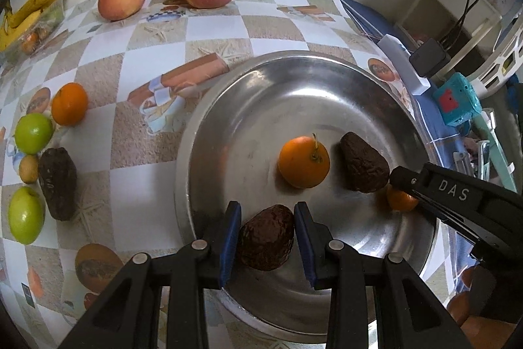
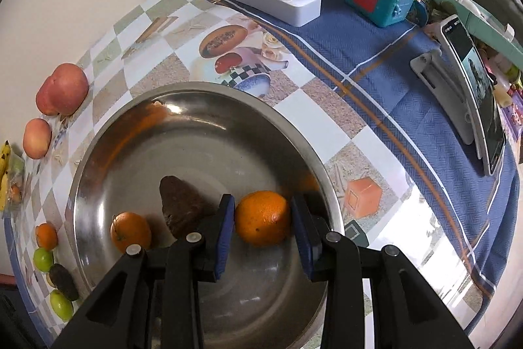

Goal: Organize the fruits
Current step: 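Carry the orange in the right tool while the left tool carries the date to the plate, then open the right tool to drop the orange while the left tool releases the date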

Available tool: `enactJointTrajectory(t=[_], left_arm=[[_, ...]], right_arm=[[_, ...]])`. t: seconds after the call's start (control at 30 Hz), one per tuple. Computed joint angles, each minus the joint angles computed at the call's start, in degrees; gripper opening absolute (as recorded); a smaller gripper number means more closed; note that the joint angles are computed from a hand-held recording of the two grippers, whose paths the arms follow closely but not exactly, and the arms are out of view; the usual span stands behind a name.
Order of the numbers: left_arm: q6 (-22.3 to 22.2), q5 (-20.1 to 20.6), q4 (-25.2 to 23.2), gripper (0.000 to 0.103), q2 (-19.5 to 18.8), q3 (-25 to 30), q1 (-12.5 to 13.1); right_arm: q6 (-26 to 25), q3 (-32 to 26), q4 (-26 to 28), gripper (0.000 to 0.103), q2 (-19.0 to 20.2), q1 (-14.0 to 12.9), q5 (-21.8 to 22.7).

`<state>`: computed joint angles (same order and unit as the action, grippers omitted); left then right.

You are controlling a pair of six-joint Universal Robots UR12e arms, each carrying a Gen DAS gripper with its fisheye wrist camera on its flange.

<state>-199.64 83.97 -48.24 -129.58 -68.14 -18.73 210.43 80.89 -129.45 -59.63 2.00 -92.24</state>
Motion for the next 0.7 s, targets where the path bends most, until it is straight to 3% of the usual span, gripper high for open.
enactJointTrajectory(t=[0.23,0.37,0.7], left_arm=[[-0.2,-0.9,-1.0,0.038,-0.4,0.8,0.1],[-0.4,-2.3,-0.8,0.05,-0.1,0.7,0.3],[-0.6,-3.2,0.7,0.052,1.6,0.1,0.9]], right_arm=[[-0.6,-0.5,1.4,0.038,0.0,0.3,-0.6],[-1.2,-1.3,1.0,0.054,0.3,0.3,-0.1],[-3.6,-1.5,-3.0,0.055,-0.6,1.0,-0.9]])
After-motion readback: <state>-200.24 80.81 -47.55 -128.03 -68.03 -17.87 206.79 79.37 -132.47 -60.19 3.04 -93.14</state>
